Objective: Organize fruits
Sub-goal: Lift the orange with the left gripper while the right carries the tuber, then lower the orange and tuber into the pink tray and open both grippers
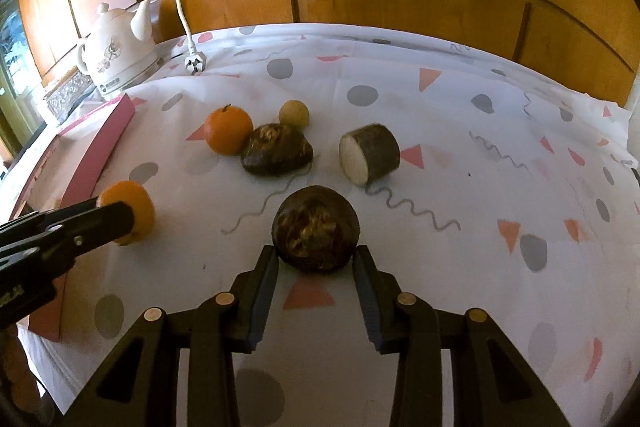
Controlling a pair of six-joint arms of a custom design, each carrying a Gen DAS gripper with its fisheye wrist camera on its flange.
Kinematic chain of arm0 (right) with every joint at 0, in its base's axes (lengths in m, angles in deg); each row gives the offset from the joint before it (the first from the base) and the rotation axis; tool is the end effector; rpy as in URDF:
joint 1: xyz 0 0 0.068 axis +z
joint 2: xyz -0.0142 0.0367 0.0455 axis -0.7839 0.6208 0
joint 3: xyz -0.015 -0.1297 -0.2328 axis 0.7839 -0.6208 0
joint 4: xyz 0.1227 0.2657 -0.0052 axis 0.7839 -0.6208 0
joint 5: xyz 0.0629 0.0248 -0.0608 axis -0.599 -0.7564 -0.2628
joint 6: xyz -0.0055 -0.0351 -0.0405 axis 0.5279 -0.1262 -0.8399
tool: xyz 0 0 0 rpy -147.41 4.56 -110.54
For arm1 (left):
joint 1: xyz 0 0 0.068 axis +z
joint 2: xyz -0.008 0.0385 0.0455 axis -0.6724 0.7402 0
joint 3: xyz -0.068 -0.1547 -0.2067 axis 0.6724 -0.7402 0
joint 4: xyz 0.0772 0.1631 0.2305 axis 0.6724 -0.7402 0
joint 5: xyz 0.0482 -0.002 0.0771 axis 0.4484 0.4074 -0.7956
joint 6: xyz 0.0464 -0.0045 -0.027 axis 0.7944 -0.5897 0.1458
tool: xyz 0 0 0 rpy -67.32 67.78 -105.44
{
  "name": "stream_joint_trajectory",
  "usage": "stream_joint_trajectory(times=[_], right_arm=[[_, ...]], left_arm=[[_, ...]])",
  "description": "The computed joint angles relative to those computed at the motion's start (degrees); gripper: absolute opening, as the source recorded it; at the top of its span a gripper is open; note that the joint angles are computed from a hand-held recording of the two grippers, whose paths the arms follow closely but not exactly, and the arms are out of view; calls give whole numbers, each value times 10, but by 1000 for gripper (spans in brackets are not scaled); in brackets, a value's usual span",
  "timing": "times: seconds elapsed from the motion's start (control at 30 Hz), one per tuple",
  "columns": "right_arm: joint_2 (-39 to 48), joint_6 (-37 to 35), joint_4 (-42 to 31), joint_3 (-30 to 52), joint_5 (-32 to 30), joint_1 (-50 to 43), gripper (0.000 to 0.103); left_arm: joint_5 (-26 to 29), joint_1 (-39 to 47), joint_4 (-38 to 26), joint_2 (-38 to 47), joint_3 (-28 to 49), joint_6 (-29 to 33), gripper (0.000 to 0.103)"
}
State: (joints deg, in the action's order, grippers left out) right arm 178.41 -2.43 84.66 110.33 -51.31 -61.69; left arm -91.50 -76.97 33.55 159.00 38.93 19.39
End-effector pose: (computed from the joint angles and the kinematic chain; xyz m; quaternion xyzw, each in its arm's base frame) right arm 0.2802 -0.0363 -0.0075 -0.1576 0.9325 0.0980 0.3098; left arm 0.2328 -0.1498 0.0200 -0.0711 0.9273 -0.1025 0.3528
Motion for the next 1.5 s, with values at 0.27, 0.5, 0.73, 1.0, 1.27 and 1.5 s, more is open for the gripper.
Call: stream_joint_trajectory(times=[0.27, 0.5, 0.73, 1.0, 1.27, 1.5], right_arm=[[-25, 14, -11, -26, -21, -7, 38], [-65, 20, -16, -53, -31, 11, 38], [-110, 30, -38, -70, -49, 45, 38], [-170, 55, -80, -79, -82, 120, 38], [-201, 117, -93, -68, -111, 240, 38], [-150, 158, -71, -48, -113, 324, 40]], left_arm=[[-50, -34, -10, -93, -65, -7, 34], [-69, -28, -33, -181, -122, -24, 34], [-65, 14, -48, -259, -179, -32, 34], [0, 162, -101, -420, -249, 11, 34], [98, 360, -102, -414, -229, 95, 41], [88, 395, -123, -443, -245, 85, 64]])
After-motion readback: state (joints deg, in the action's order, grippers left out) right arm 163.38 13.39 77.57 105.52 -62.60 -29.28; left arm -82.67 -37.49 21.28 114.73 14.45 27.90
